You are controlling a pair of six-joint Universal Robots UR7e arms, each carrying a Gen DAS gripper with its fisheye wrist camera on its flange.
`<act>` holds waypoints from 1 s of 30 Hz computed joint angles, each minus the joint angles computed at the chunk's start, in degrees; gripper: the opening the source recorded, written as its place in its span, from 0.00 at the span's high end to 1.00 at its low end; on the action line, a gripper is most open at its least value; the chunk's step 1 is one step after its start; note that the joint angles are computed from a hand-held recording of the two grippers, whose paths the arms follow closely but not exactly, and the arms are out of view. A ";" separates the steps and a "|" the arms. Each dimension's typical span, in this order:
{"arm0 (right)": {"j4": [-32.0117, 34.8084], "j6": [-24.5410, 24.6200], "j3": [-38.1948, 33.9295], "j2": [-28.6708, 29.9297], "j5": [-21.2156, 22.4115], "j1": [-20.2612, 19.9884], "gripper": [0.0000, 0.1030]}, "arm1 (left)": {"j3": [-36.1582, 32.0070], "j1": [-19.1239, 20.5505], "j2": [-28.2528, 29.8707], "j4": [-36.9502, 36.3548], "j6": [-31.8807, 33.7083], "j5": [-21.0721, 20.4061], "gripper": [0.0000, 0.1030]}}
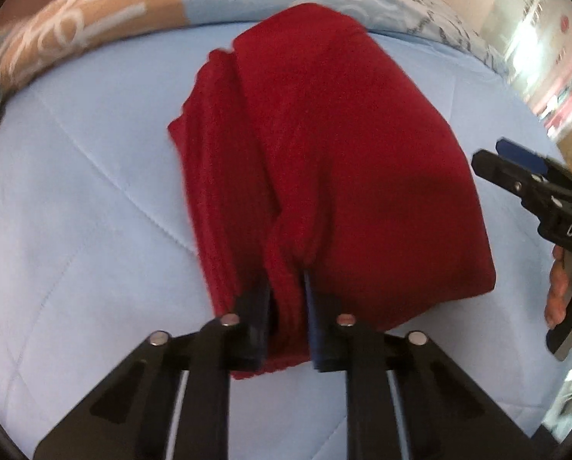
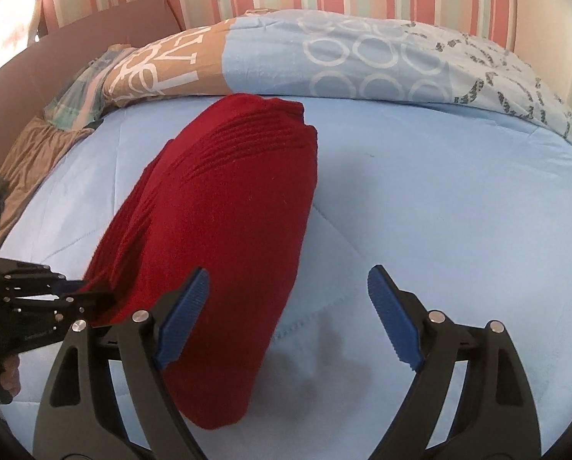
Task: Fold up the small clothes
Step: 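Grasp the folded bundle with the left gripper while the right gripper presses it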
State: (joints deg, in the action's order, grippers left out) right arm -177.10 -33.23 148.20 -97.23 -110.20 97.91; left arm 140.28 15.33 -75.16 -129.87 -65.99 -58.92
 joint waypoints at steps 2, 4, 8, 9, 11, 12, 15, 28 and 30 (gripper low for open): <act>1.46 0.71 -0.89 0.58 0.19 0.12 0.17 | 0.12 -0.10 -0.51 0.29 0.51 -0.22 0.89; 1.27 1.11 -1.64 1.87 -0.74 1.29 0.17 | -1.44 -1.92 1.13 5.15 -0.29 0.69 0.89; 2.05 2.21 -3.34 3.65 -1.47 3.53 0.17 | -3.99 -5.98 4.41 14.47 -3.26 2.53 0.90; 2.23 2.19 -3.80 4.12 -1.32 4.38 0.17 | -3.99 -6.74 4.33 15.63 -4.40 2.60 0.90; 1.86 1.57 -4.35 5.09 -1.55 5.88 0.17 | -3.73 -8.07 3.61 17.36 -7.10 2.82 0.90; 2.02 1.20 -4.81 5.75 -1.57 6.82 0.17 | -3.53 -8.96 2.65 19.31 -8.53 2.98 0.90; 2.99 1.40 -5.99 7.54 -1.70 8.25 0.17 | -3.13 -9.69 2.76 20.56 -9.58 1.80 0.90; 11.54 3.56 -16.91 22.34 -6.39 9.58 0.16 | -0.08 -10.68 -0.46 20.42 -11.24 0.92 0.90; 10.51 3.18 -17.15 24.39 -8.09 9.59 0.13 | -0.16 -10.00 -0.35 19.99 -10.38 1.24 0.90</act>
State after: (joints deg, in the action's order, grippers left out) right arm -166.59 -30.05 131.05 -72.85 -118.29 107.50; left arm 140.12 5.33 -75.51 -109.88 -76.37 -57.68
